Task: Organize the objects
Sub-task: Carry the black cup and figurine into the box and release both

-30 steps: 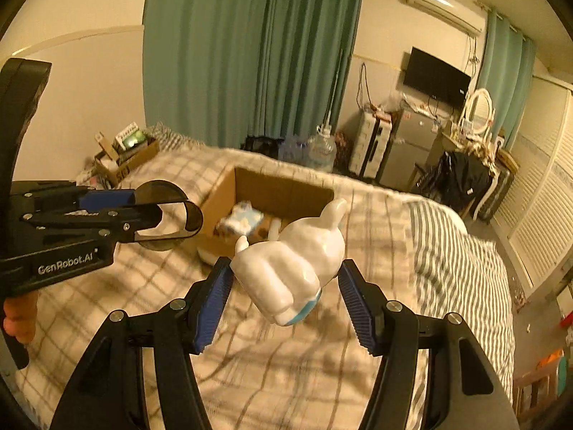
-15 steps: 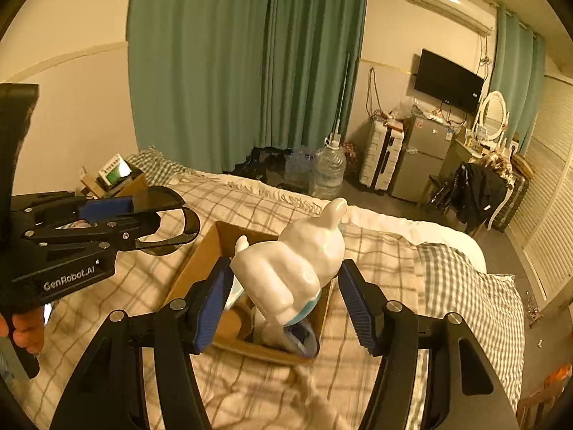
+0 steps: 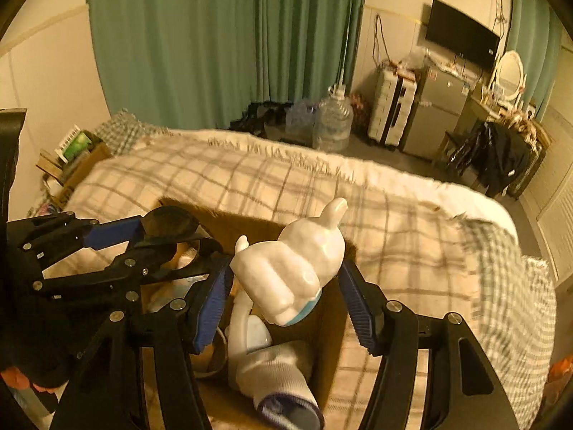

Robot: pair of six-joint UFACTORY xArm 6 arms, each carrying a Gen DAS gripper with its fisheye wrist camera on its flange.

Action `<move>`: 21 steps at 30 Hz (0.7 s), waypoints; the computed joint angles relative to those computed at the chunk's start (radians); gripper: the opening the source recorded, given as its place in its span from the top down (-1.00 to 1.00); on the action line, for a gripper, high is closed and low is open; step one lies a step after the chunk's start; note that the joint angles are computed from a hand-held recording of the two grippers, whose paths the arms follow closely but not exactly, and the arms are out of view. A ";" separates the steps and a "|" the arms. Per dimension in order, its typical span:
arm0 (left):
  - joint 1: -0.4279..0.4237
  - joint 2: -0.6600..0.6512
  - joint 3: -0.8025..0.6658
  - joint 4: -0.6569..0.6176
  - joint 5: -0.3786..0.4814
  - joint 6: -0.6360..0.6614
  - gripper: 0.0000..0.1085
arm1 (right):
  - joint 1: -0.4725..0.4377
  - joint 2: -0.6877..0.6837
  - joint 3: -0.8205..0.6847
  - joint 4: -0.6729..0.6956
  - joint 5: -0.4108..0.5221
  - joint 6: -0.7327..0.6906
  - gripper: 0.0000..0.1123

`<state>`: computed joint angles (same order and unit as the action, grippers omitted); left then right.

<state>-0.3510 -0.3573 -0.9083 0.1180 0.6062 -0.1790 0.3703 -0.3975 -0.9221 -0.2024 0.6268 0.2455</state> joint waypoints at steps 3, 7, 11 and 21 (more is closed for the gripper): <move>0.000 0.030 0.018 0.006 -0.031 0.008 0.38 | -0.005 0.037 0.022 -0.005 -0.026 -0.002 -0.07; 0.011 0.051 0.033 -0.008 -0.061 0.016 0.38 | -0.014 0.053 0.048 -0.035 -0.058 0.039 -0.08; 0.016 0.051 0.046 -0.071 -0.072 0.070 0.16 | -0.019 0.055 0.064 -0.025 -0.098 0.033 -0.19; 0.028 -0.095 0.015 -0.065 -0.015 0.027 -0.47 | -0.015 -0.105 0.045 -0.117 -0.027 0.148 -0.47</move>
<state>-0.3225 -0.4519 -0.8932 0.0527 0.5914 -0.1521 0.3557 -0.5027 -0.8770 -0.3196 0.5999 0.3934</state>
